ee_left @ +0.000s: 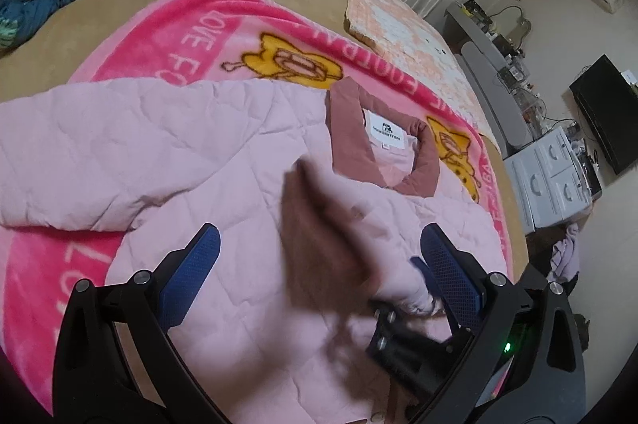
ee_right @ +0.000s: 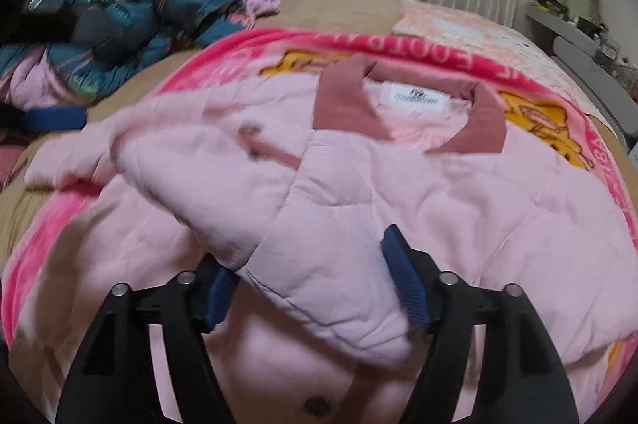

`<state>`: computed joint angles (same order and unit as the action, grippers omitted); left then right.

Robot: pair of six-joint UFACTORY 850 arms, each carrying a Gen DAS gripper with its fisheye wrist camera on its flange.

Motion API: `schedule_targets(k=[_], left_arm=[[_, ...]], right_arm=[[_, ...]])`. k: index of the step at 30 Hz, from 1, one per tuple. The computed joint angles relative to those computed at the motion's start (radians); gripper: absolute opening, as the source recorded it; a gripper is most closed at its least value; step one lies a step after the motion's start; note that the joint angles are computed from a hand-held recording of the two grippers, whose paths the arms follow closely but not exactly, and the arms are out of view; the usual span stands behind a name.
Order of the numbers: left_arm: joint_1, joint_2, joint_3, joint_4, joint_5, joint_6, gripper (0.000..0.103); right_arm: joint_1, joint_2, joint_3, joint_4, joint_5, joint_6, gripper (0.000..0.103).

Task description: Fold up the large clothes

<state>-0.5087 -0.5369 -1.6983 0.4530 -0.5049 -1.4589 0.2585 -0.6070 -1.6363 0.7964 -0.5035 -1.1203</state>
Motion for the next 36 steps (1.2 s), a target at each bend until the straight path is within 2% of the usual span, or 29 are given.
schedule_targets(k=[2,6,9,12,15,16,17,18,19,21,23,25,27,31,32,36], left_arm=[[0.001,-0.003,0.006,-0.032,0.004,0.023,0.094],[0.004,-0.03,0.007,-0.158,0.022,0.102,0.094],[0.006,-0.065,-0.002,-0.294,0.053,0.204,0.094],[0.005,-0.114,-0.036,-0.402,0.048,0.285,0.094],[-0.004,-0.141,-0.051,-0.385,0.048,0.242,0.093],[-0.008,-0.148,-0.06,-0.367,0.039,0.227,0.086],[-0.012,-0.158,-0.077,-0.345,0.014,0.214,0.065],[-0.016,-0.166,-0.096,-0.325,-0.007,0.209,0.054],[-0.019,-0.168,-0.104,-0.301,-0.021,0.197,0.05],[-0.024,-0.163,-0.109,-0.243,-0.02,0.177,0.019],[-0.026,-0.151,-0.119,-0.207,-0.023,0.17,0.012],[-0.033,-0.125,-0.129,-0.131,-0.008,0.145,0.011],[-0.041,-0.117,-0.16,-0.062,-0.029,0.134,0.01],[-0.066,-0.122,-0.263,0.176,-0.148,0.075,0.009],[-0.071,-0.138,-0.301,0.23,-0.204,0.082,0.009],[-0.057,-0.18,-0.338,0.225,-0.29,0.144,0.01]], right_arm=[[-0.006,0.033,0.043,0.005,-0.004,-0.028,0.079],[-0.053,0.1,0.122,0.13,-0.047,-0.13,0.091],[-0.093,0.13,0.15,0.134,-0.035,-0.122,0.091],[-0.143,0.156,0.176,0.159,-0.014,-0.114,0.091],[-0.175,0.174,0.199,0.15,0.032,-0.076,0.091],[-0.188,0.185,0.214,0.145,0.058,-0.057,0.091],[-0.198,0.188,0.221,0.143,0.072,-0.045,0.091],[-0.213,0.197,0.235,0.149,0.09,-0.034,0.091],[-0.224,0.199,0.241,0.162,0.093,-0.036,0.091],[-0.255,0.207,0.257,0.207,0.084,-0.046,0.091],[-0.286,0.214,0.27,0.248,0.079,-0.051,0.091],[-0.302,0.219,0.274,0.26,0.079,-0.039,0.091],[-0.316,0.215,0.269,0.256,0.093,-0.011,0.091],[-0.327,0.211,0.251,0.23,0.087,0.031,0.091],[-0.326,0.21,0.247,0.229,0.09,0.03,0.091],[-0.313,0.204,0.224,0.196,0.098,0.036,0.091]])
